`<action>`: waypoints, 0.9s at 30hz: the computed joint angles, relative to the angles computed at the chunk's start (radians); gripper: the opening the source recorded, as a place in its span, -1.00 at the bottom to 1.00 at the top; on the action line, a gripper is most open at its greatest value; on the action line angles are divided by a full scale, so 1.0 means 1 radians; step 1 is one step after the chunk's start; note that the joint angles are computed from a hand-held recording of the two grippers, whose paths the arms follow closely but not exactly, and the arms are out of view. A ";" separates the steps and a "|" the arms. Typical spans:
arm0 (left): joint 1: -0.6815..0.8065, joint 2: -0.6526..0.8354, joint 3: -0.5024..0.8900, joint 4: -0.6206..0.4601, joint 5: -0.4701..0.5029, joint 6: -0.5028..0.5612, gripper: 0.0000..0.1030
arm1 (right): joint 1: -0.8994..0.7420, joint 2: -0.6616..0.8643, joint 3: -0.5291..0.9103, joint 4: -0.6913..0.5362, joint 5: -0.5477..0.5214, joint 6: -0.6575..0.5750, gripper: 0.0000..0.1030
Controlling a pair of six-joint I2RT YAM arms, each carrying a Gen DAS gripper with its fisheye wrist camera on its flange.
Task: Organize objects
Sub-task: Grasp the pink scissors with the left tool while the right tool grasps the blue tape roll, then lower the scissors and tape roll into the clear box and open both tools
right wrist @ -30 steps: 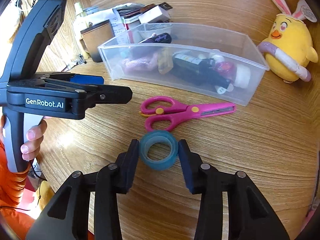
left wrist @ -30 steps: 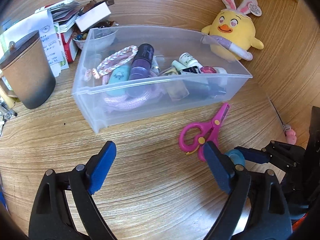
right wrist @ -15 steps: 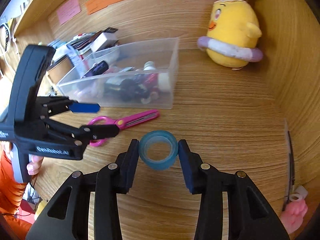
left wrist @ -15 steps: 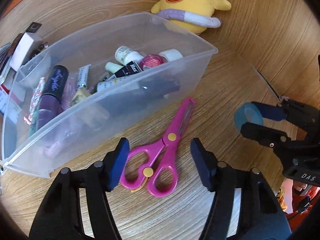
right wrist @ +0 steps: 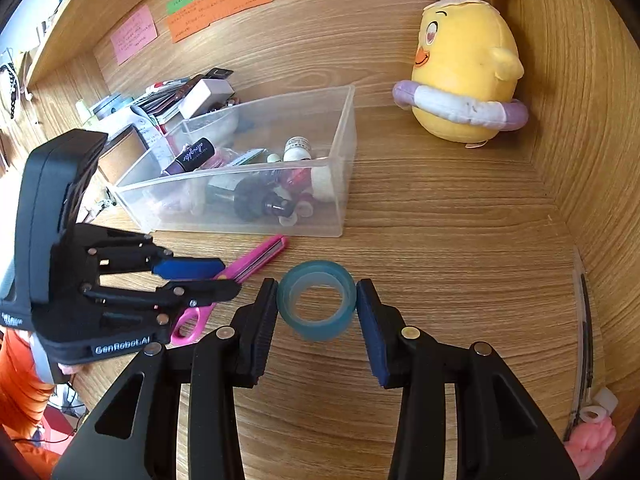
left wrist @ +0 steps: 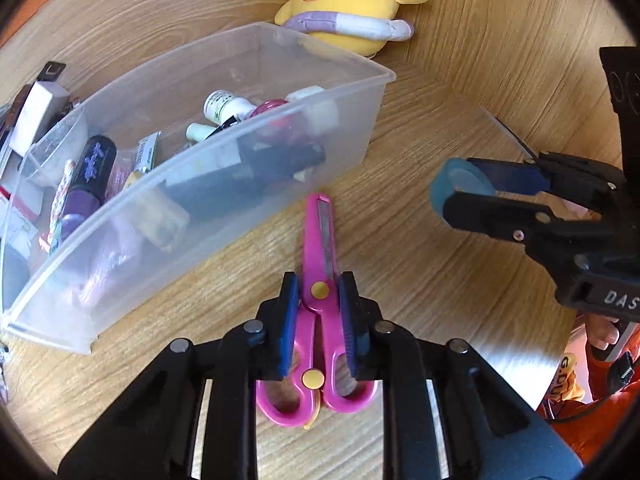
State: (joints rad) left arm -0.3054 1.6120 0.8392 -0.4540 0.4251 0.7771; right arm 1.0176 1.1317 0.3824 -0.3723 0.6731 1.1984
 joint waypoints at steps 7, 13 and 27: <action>0.087 -0.070 -0.055 0.003 0.049 -0.019 -0.65 | 0.005 0.037 0.032 0.018 0.005 -0.029 -0.29; 0.190 -0.144 -0.054 -0.059 0.150 -0.005 -0.65 | -0.003 0.051 0.077 0.021 0.018 -0.081 -0.29; 0.323 -0.206 0.058 -0.117 0.313 -0.062 -0.65 | -0.085 0.102 0.224 0.058 0.050 -0.289 -0.29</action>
